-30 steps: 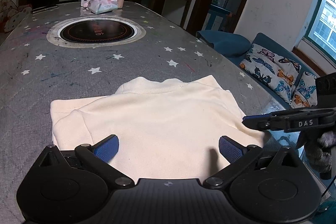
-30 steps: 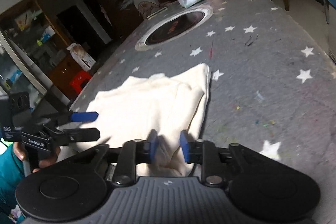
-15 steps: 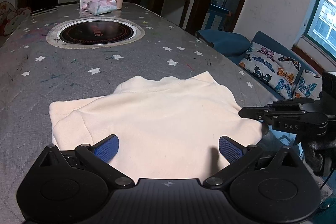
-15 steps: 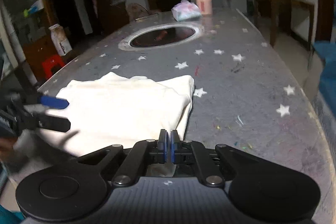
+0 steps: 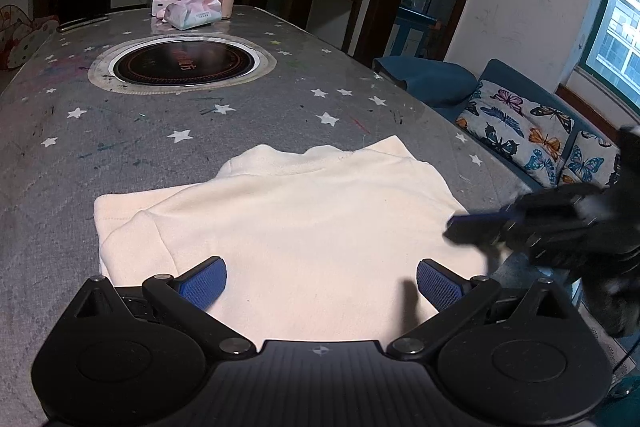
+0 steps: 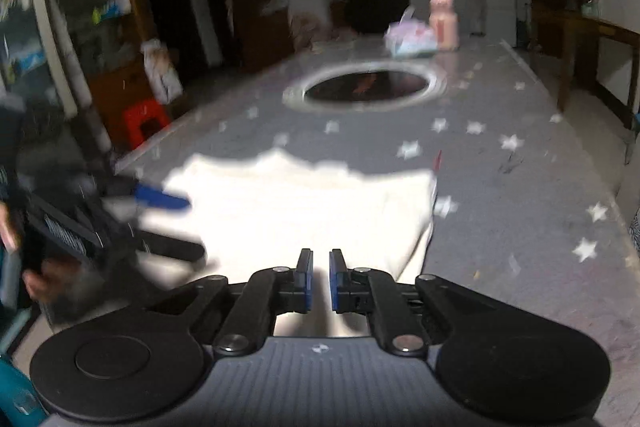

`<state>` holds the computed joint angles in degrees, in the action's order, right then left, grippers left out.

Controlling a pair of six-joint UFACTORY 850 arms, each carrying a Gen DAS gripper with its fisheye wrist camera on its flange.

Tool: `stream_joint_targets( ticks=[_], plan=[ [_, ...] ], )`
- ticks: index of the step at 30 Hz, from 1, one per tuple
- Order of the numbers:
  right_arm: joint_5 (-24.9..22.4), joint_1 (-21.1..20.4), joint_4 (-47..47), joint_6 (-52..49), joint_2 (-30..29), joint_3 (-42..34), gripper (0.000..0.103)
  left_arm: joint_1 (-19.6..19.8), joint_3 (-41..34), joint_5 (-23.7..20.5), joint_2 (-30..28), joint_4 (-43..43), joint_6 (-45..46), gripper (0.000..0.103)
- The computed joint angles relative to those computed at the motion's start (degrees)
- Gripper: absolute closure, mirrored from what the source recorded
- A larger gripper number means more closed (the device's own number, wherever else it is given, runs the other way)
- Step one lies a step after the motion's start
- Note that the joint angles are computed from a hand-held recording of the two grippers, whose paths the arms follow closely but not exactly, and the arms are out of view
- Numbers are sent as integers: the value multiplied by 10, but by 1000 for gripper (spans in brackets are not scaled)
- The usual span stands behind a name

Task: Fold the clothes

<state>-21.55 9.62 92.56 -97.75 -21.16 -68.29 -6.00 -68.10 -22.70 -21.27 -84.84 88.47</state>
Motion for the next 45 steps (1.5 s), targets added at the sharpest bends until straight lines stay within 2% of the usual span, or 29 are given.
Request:
stream_joint_targets(
  ticks=[4, 6, 11, 14, 16, 22, 27, 29, 34, 39, 45],
  plan=[
    [-14, -6, -60, 77, -9, -18, 97, 1, -1, -2, -1, 2, 0, 0],
    [-10, -5, -65, 71, -13, -32, 96, 1, -1, -2, -1, -2, 3, 0],
    [-5, 0, -118, 126, -64, -106, 95, 3, 1, -7, -1, -12, 7, 0],
    [1, 2, -204, 227, -102, -152, 95, 3, 1, -7, 0, -11, 7, 0],
    [4, 2, -227, 254, -108, -162, 97, 4, 1, -9, 0, -12, 10, 0],
    [-20, 14, -216, 228, -122, -196, 96, 6, -1, -15, -3, -12, 5, 0],
    [-21, 30, -311, 315, -163, -246, 97, 7, -1, -19, -3, -15, 5, 0],
    [-17, 33, -316, 318, -162, -248, 97, 7, -1, -20, -3, -15, 4, 0],
    [-61, 37, -300, 287, -167, -272, 95, 7, 1, -20, -2, -21, 15, 0],
    [-119, 57, -360, 319, -215, -346, 95, 9, 2, -23, -3, -29, 22, 0],
    [-120, 74, -425, 365, -244, -388, 94, 10, 1, -27, -3, -25, 19, 0]
  ],
)
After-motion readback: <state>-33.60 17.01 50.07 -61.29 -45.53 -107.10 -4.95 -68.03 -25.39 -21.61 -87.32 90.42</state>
